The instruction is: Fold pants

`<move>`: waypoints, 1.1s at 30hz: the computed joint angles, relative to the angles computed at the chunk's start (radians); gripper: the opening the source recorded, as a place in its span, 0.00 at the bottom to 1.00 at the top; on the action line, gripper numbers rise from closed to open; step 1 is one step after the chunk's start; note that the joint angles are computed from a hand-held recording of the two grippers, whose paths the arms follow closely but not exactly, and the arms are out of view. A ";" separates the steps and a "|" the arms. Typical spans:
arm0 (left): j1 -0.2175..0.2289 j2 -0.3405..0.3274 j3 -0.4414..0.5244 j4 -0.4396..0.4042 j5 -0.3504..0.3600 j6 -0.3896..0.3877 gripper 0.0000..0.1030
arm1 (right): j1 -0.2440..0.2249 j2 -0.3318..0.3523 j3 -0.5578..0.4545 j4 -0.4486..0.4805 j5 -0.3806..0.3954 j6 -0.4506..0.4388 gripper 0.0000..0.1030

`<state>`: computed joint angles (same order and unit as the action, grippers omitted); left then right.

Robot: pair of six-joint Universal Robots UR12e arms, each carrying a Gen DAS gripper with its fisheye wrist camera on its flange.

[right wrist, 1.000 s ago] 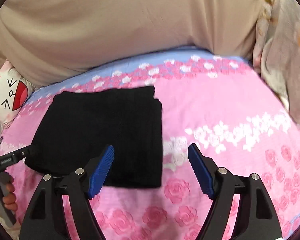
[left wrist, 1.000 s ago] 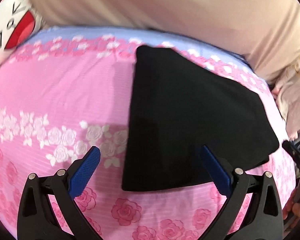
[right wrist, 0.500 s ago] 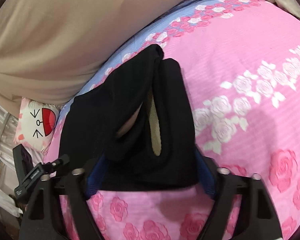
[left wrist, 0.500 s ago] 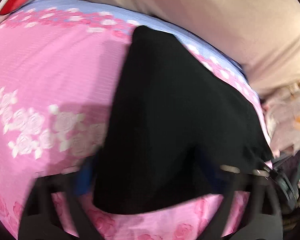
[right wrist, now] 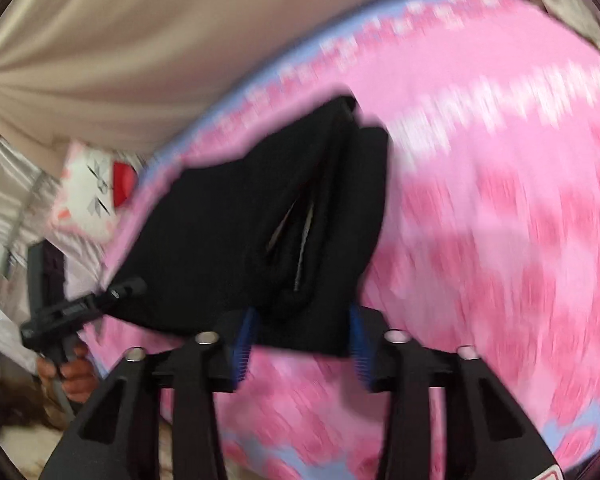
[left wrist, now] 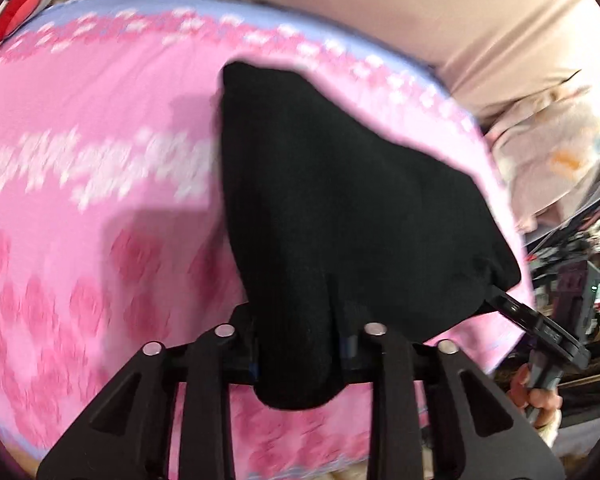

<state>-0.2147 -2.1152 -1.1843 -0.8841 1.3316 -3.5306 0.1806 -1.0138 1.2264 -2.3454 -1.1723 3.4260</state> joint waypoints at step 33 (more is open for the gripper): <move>-0.140 -0.198 0.336 -0.050 0.138 0.322 0.96 | 0.009 0.121 -0.191 -0.029 0.121 -0.219 0.27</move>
<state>-0.3545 -2.3135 -0.8479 -0.9338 1.4700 -3.2090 0.1896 -0.8925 1.0357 -2.3739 -1.0511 3.2071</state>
